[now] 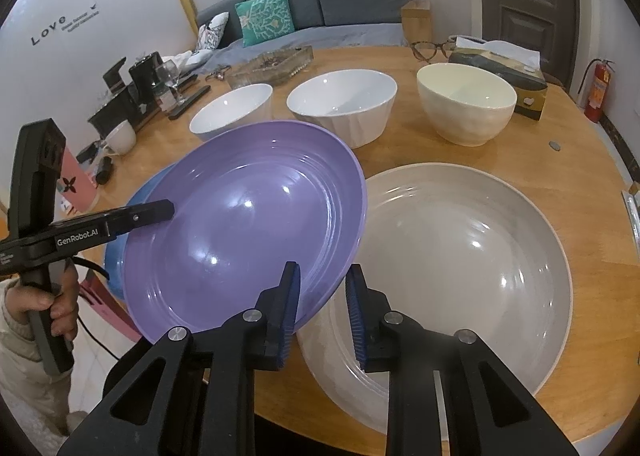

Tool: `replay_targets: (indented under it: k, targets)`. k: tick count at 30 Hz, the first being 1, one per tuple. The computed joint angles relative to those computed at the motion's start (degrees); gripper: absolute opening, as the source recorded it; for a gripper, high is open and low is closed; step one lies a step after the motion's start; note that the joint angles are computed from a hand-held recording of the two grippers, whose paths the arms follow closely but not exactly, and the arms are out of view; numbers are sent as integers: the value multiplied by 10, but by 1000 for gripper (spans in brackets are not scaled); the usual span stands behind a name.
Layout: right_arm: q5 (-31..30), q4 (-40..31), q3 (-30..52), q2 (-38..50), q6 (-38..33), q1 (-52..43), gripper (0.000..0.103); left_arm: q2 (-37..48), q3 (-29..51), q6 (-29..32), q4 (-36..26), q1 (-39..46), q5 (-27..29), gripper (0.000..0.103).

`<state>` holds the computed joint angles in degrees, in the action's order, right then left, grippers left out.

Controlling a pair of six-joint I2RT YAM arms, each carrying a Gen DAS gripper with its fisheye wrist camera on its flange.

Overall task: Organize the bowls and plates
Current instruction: 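Lift the purple plate, lower it onto the off-white plate, open right gripper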

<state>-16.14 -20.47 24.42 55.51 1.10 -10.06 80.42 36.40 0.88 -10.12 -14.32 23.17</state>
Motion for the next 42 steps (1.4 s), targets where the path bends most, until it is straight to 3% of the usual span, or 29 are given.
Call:
replay_targets:
  k: [9, 23, 42]
  targets:
    - [-6, -34, -3, -50, -23, -45, 18, -19, 18, -10, -11, -50, -21, 12]
    - [-81, -108, -2, -108, -122, -225, 18, 4, 61, -24, -20, -149, -54, 13]
    - [-143, -116, -13, -65, -220, -394, 18, 98, 127, -22, -19, -240, -96, 14]
